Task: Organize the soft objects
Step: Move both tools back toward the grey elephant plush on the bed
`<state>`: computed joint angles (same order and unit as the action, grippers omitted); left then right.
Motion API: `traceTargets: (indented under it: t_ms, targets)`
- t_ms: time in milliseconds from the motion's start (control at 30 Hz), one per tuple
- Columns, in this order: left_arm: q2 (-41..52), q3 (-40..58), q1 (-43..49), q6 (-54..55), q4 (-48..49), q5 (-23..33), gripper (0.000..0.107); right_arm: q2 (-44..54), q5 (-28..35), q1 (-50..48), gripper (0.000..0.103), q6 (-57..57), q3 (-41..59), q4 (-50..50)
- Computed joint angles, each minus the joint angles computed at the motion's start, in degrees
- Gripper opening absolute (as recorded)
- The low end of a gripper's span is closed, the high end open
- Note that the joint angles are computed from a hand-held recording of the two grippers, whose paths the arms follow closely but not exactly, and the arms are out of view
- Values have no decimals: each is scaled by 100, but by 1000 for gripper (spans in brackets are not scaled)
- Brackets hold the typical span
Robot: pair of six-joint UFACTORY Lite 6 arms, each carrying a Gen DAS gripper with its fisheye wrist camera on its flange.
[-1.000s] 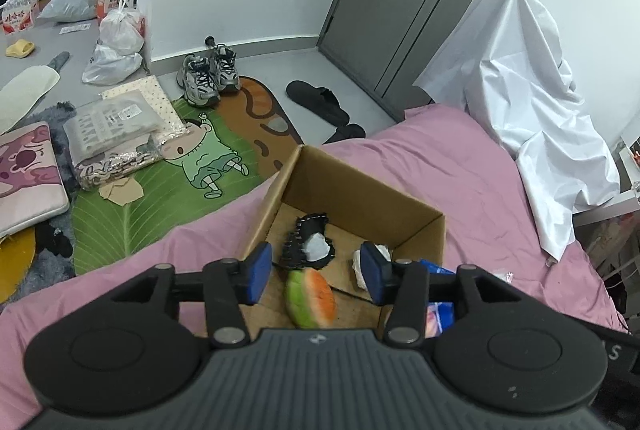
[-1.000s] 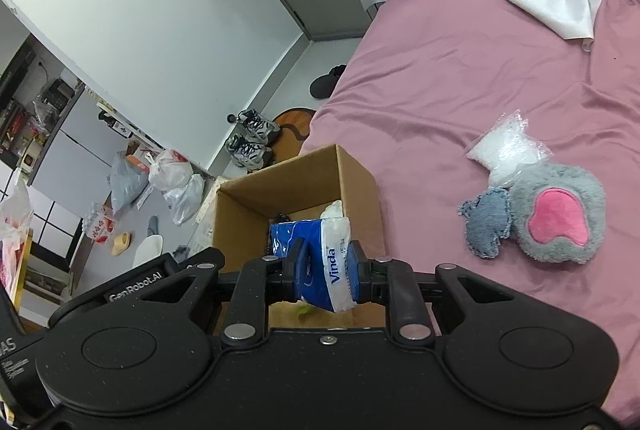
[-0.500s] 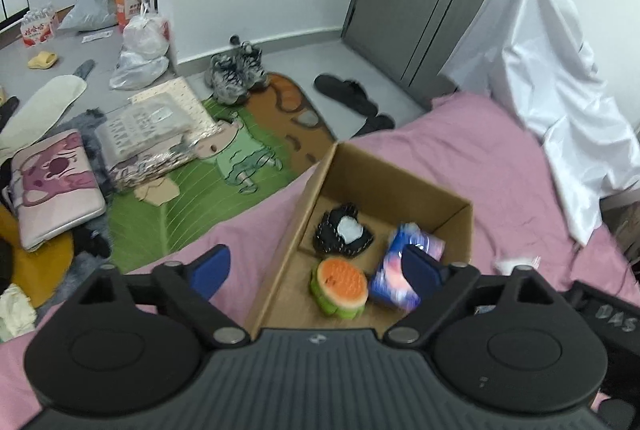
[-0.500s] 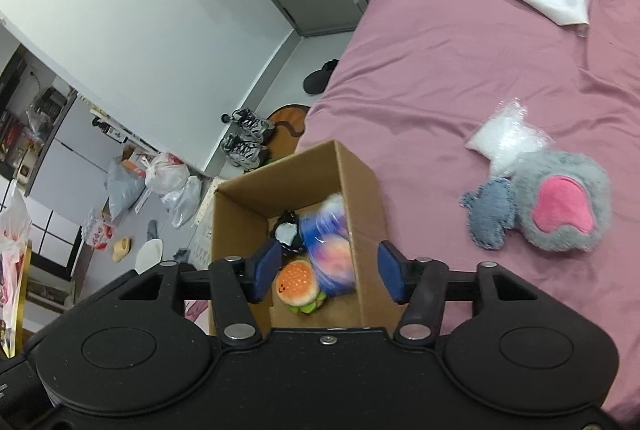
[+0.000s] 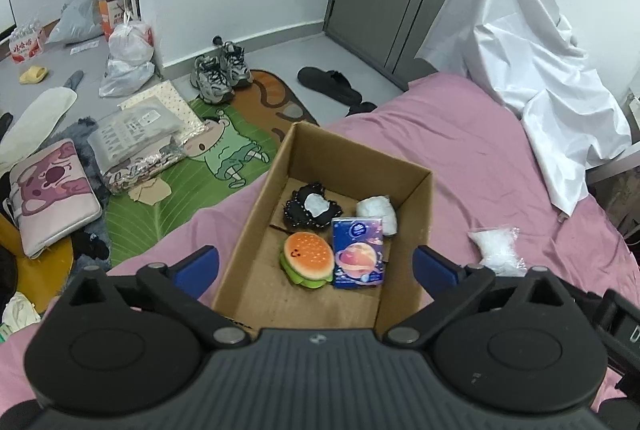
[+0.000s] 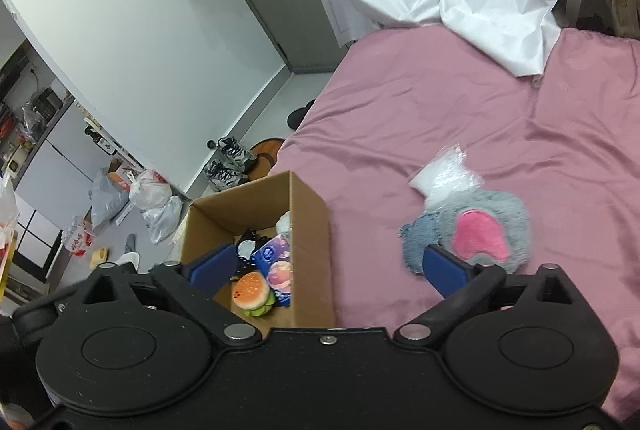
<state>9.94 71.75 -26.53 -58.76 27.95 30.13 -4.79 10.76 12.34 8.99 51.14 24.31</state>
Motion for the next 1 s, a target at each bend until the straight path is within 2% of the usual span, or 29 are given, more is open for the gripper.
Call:
traceTargets:
  t_ms: [300, 533, 733, 933, 1000]
  targets:
    - [-187, -109, -424, -926, 787, 62, 103, -741, -133, -469, 103, -2905, -729, 2434]
    - [-292, -123, -769, -1477, 1301, 136, 103, -1200, 268, -1091, 103, -4853, -1216, 4084]
    - [-318, -96, -1022, -1552, 1222, 76, 103, -1642, 502, -1507, 103, -5492, -1565, 4424]
    - [-209, 87, -1300, -1551, 1186, 312, 103, -1875, 1418, -2332, 103, -5825, -1708, 4543]
    - [-177, 141, -1427, -1556, 1198, 407, 103, -2005, 1480, -2441, 103, -5998, -1776, 4523]
